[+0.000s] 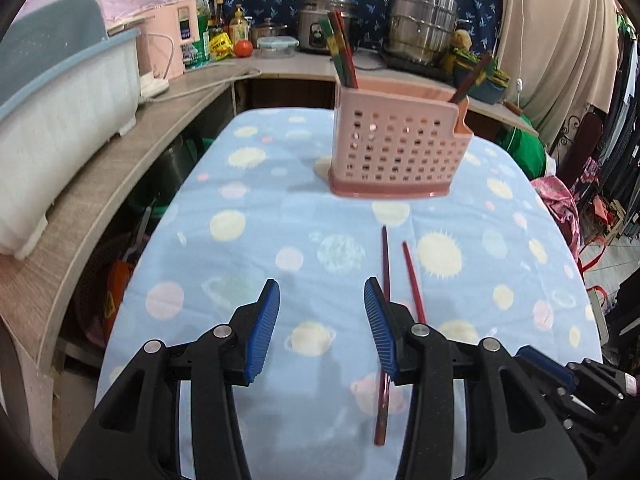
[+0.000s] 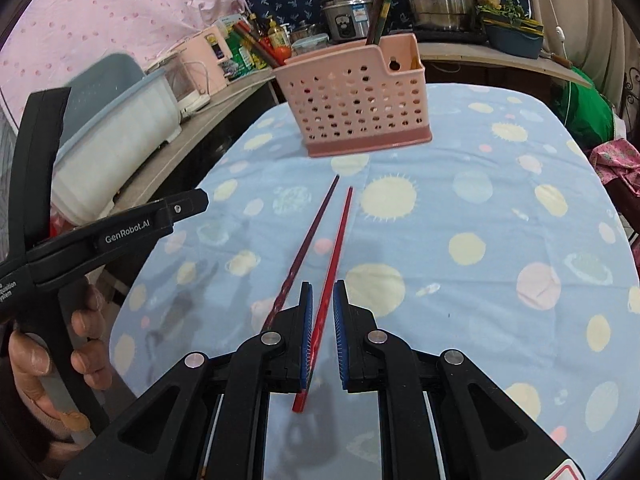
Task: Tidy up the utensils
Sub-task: 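Move both open tools back to the last two chopsticks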
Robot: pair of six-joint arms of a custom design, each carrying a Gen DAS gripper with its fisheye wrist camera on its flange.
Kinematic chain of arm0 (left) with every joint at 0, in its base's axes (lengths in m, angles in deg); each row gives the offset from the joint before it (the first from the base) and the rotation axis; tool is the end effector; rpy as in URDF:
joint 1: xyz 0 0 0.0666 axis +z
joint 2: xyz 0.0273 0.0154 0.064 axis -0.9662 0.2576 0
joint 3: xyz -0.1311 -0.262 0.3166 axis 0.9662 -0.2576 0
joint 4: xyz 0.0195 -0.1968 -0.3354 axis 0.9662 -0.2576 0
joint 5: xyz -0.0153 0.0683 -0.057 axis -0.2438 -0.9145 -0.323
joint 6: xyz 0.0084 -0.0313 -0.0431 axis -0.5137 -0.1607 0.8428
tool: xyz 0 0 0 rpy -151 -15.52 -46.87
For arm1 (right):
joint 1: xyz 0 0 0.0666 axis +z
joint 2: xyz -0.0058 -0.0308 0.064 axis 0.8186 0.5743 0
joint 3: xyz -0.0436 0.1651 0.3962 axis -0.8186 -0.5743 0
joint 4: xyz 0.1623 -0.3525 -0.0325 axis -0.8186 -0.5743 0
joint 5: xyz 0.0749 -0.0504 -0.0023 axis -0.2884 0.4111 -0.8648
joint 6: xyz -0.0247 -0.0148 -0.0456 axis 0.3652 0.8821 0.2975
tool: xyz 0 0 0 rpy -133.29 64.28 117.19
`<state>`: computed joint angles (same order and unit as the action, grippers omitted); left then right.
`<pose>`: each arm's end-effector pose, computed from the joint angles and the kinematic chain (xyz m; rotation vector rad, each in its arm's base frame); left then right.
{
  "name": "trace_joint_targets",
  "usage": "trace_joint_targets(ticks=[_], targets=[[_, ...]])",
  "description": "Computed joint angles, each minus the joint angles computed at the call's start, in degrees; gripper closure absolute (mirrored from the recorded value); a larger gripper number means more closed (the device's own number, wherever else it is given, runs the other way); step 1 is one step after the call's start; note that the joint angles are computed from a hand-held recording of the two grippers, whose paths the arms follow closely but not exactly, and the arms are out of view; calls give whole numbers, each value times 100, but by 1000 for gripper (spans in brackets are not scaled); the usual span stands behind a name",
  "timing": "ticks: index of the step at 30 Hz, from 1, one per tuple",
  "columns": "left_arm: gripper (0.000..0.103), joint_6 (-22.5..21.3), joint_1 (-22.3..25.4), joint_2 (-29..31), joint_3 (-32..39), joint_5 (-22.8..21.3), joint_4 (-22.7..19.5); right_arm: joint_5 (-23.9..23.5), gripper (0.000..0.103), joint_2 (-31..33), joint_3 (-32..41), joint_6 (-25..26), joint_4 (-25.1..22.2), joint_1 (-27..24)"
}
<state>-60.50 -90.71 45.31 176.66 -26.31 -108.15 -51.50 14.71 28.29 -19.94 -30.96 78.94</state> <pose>0.4741 -0.1336 0.5583 0.2056 2.4080 -0.1913 0.3847 0.1691 0.5316 0.0538 2.4297 0.3551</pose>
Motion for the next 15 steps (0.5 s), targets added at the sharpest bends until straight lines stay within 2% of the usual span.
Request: trace_joint_targets(ticks=[7, 10, 13, 15], targets=[[61, -31, 10, -212, -487, 47, -84, 70, 90, -10, -271, -41, -106, 268], [60, -43, 33, -270, -623, 60, -125, 116, 82, -1, -323, -54, -146, 341], [53, -39, 66, -332, -729, 65, -150, 99, 81, 11, -389, -59, -166, 397], [52, -50, 78, -381, -803, 71, -146, 84, 81, 47, -388, -51, -184, 417]])
